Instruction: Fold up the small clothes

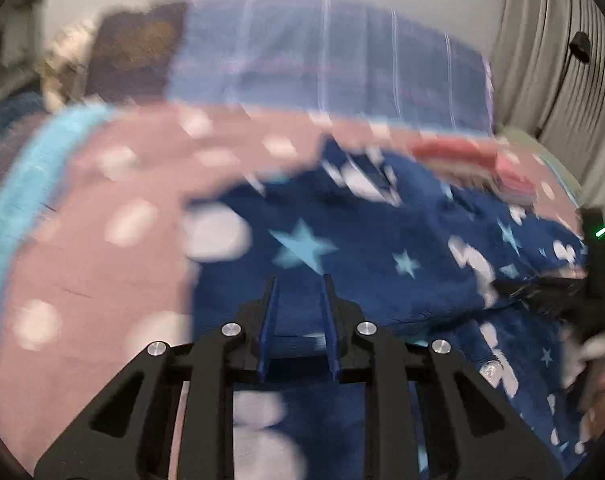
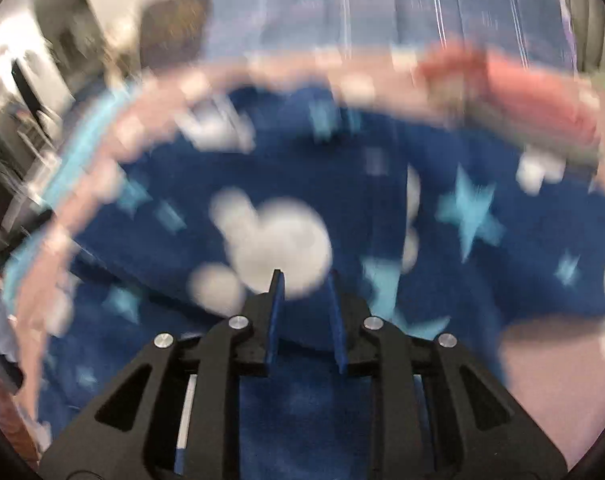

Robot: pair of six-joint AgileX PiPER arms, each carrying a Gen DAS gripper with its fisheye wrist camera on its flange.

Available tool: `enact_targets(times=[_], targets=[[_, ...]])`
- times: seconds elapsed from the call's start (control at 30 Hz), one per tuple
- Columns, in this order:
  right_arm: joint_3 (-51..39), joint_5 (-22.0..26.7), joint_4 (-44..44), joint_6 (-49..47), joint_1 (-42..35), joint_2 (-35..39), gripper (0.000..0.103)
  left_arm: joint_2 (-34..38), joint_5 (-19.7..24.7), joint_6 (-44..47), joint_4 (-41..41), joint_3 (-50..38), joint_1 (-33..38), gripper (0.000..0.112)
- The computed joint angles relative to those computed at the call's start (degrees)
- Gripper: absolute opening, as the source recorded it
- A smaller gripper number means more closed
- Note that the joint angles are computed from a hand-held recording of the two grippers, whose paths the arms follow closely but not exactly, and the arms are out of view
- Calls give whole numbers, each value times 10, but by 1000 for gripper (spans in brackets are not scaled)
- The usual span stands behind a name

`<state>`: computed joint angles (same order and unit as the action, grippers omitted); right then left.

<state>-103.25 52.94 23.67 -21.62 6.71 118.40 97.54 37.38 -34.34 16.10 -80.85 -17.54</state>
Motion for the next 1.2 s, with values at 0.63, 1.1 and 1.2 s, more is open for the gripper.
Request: enact_targets(times=[0.63,1.1,1.2], targets=[[43,3,201,-66,-332,-59,47,82,1,-100,108,-9,-40,25],[-225,96,265,156,-471,145,70,168,25,-46,45,-133,-80,84],[-345,118,217,204,-461,205,44,154,4,-43,29,-114,-71,84]])
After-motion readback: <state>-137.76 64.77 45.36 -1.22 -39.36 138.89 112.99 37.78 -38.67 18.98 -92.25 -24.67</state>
